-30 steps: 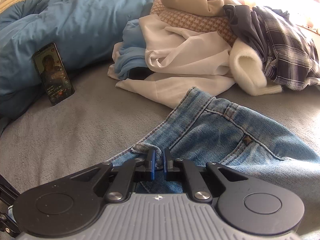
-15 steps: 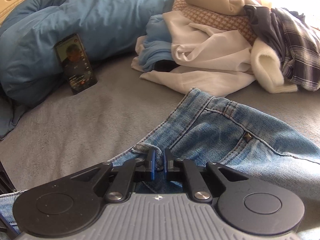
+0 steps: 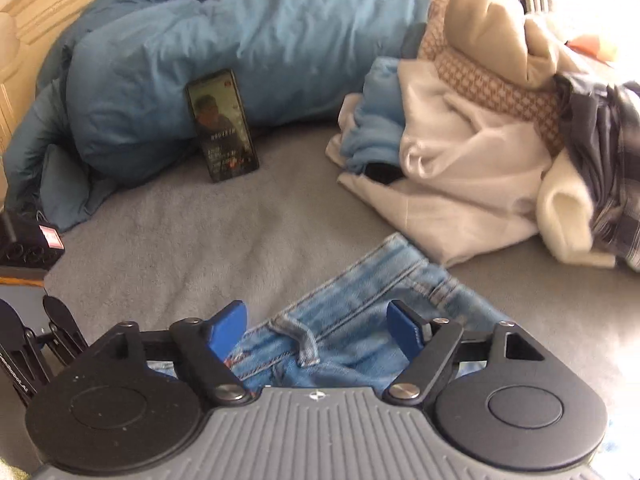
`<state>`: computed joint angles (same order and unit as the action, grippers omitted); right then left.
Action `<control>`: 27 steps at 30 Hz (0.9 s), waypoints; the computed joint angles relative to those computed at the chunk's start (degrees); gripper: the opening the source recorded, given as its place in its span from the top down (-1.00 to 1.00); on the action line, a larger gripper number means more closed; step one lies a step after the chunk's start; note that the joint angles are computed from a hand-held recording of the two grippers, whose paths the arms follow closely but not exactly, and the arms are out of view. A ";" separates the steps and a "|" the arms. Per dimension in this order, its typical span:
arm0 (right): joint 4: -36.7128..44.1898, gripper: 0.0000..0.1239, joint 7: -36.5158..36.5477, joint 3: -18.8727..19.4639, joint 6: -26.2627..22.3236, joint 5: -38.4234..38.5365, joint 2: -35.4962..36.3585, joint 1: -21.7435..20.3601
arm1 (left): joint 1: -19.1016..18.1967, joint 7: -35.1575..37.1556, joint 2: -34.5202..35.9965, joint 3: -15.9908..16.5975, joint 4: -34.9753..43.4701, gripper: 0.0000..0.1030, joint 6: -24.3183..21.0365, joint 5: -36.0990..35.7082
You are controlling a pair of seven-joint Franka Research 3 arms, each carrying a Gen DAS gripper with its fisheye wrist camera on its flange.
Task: Fold clothes
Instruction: 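Open the right gripper off the waistband, then open the left gripper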
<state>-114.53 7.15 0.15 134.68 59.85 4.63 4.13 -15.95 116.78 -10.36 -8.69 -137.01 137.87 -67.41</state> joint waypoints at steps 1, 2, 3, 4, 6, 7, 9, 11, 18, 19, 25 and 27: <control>1.10 -0.41 -0.07 0.09 1.31 0.68 0.83 0.09 | 0.01 0.35 0.00 0.07 -0.11 0.61 0.01 -0.27; 2.98 -0.41 1.28 0.30 3.26 0.31 2.50 0.41 | 0.04 0.74 -0.02 0.14 -0.25 0.61 0.01 -0.54; 5.36 -0.41 4.06 0.48 4.40 -1.23 4.76 0.70 | -0.06 1.07 0.11 0.03 -0.32 0.61 0.32 -1.00; 8.01 -0.41 7.89 0.55 4.04 -3.61 7.22 0.76 | -0.02 1.73 -0.12 0.12 -0.73 0.61 0.37 -1.41; 14.29 -0.41 16.81 0.48 -0.01 -9.98 12.74 0.48 | -0.09 2.75 -1.32 0.14 -2.11 0.61 0.56 -2.37; 16.97 -0.41 20.36 0.55 -1.83 -12.77 15.17 0.28 | -0.31 2.83 -1.40 0.08 -2.34 0.59 0.80 -3.06; 20.83 -0.41 25.33 0.84 -4.89 -17.30 18.80 -0.16 | -0.53 3.12 -1.09 0.17 -2.42 0.59 0.91 -4.48; 21.77 -0.43 24.54 2.21 -5.71 -18.27 19.73 -1.48 | -0.38 3.87 -0.90 0.42 -2.56 0.59 0.46 -5.62; 21.71 0.74 25.21 3.86 -5.82 -20.90 17.51 -2.24 | -1.98 16.66 -3.63 -0.16 -5.66 0.74 5.38 -19.62; 21.35 0.77 24.27 4.44 -5.08 -19.12 17.04 -2.51 | -1.71 17.69 -4.05 -0.03 -6.03 0.74 5.21 -21.33; 23.62 0.78 18.47 7.12 -5.25 -9.59 18.21 -2.90 | -0.02 15.99 -6.46 -0.43 -7.47 0.74 6.24 -18.94; 23.65 0.78 16.88 7.02 -2.86 -10.72 19.39 -1.32 | 0.00 14.35 -6.77 -0.37 -7.81 0.74 6.85 -16.65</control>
<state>-90.88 24.03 7.17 131.82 49.13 24.02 2.81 -15.94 131.14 -17.13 -9.06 -144.83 144.72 -84.05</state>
